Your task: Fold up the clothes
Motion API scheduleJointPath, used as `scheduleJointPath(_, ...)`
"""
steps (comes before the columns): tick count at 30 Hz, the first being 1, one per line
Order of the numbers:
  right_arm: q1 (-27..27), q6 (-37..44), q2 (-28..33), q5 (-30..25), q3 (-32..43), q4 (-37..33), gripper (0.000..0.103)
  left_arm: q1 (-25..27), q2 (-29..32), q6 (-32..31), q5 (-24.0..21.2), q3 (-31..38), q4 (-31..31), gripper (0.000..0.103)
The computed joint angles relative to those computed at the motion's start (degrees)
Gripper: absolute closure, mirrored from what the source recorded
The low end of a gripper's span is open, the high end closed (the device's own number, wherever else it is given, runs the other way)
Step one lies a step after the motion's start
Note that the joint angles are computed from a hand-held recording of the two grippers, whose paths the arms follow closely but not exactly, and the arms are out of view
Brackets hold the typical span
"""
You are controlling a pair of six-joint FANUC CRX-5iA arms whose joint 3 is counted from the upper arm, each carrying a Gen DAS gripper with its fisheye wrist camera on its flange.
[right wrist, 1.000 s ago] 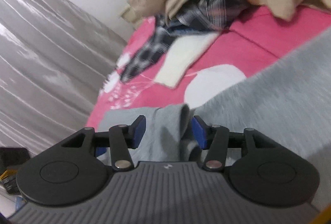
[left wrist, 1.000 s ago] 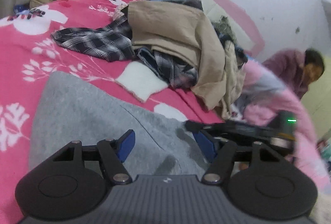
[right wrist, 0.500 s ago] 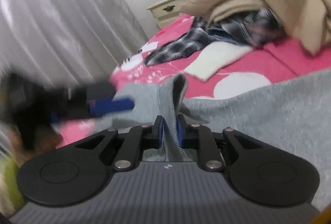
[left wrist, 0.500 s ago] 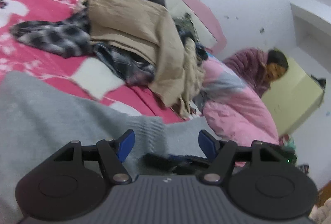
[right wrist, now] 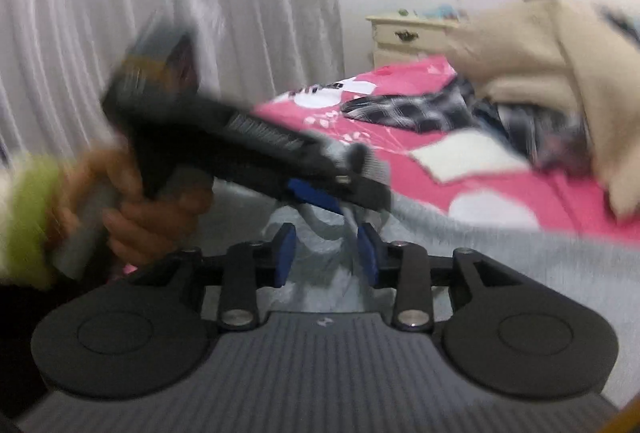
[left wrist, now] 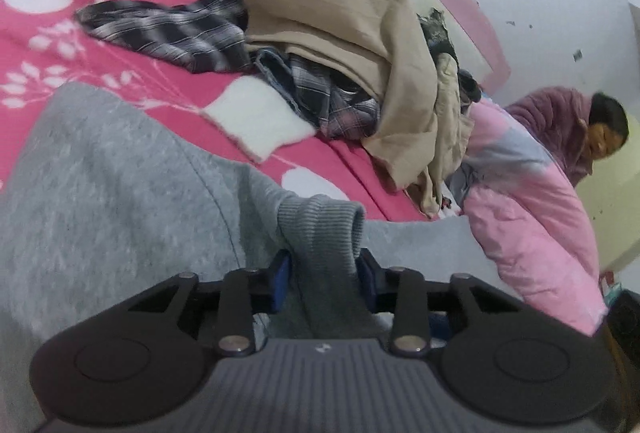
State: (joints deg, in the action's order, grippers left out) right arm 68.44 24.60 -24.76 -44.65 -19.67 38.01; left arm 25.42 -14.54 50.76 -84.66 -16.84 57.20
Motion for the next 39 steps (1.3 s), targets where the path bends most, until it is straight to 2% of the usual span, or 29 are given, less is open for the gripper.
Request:
scheduleJointPath(2,-2.8,-14.4,-3.0,1.5,-3.5,0.2,0.069,0.3,0.0,0.6,-0.1,0.0,0.5,0.080)
scheduleJointPath(4,-5.9,-23.2,-3.3,-0.7,-3.0,-4.8,0.067,0.7,-0.4,-0.4,-0.4,-0.1,0.9,0.082)
scheduleJointPath(7,-10.5,-21.0,-0.8,0.5,-0.2,-16.1,0.064,1.0,-1.0,-3.0,-1.0,-0.2,1.6,0.083)
scheduleJointPath(11,-13.3,-20.1,2.3,1.5,2.2,-23.3,0.062,2.1,-0.7,-6.0,-2.7,-1.0,4.9,0.084)
scheduleJointPath(12,-13.6,-19.3,2.5,2.0,2.5,-23.8,0.070,2.4,-0.6,-6.9,-3.2,-1.3,6.0,0.084)
scheduleJointPath(13,-13.9,-18.0,2.6,2.4,2.9,-24.5,0.097,2.7,-0.6,-7.8,-3.8,-1.5,7.1,0.084)
scheduleJointPath(16,-13.5,-15.8,3.1,3.4,3.5,-22.2,0.101,3.3,-0.5,-10.6,-5.7,-1.7,8.9,0.085)
scheduleJointPath(19,-12.1,-17.3,3.9,4.0,2.9,-11.4,0.101,3.1,-0.3,-11.5,-6.1,-1.6,8.4,0.088)
scheduleJointPath(20,-12.7,-17.4,4.5,4.3,2.9,-10.2,0.101,2.9,-0.2,-11.2,-6.0,-1.4,8.0,0.088)
scheduleJointPath(24,-15.2,-15.3,7.0,4.5,2.5,-10.8,0.101,1.3,0.2,-11.1,-5.8,0.1,4.8,0.089)
scheduleJointPath(29,-17.1,-19.2,6.0,9.0,-1.5,-12.0,0.101,-1.2,1.5,-7.7,-6.1,2.8,1.5,0.089)
scheduleJointPath(31,-17.5,-18.6,5.1,8.7,-1.3,-14.7,0.096,-1.5,1.7,-6.2,-6.0,3.1,1.2,0.089)
scheduleJointPath(32,-17.4,-17.0,5.0,6.5,0.0,-15.6,0.093,-1.5,1.8,-5.6,-6.0,3.2,1.1,0.089)
scheduleJointPath(34,-15.6,-16.4,4.2,1.8,1.3,-11.8,0.084,-1.1,1.7,-5.2,-5.9,3.0,1.2,0.089)
scheduleJointPath(35,-14.7,-17.3,2.6,2.0,0.0,-8.6,0.081,-0.9,1.7,-5.2,-5.9,2.9,1.6,0.089)
scheduleJointPath(37,-13.6,-18.1,-1.9,7.0,-4.1,-4.1,0.061,-0.6,1.6,-5.3,-5.9,2.6,2.2,0.089)
scheduleJointPath(39,-13.2,-10.4,-5.1,12.7,-5.4,-8.7,0.048,-0.4,1.6,-5.5,-6.0,2.3,2.6,0.089)
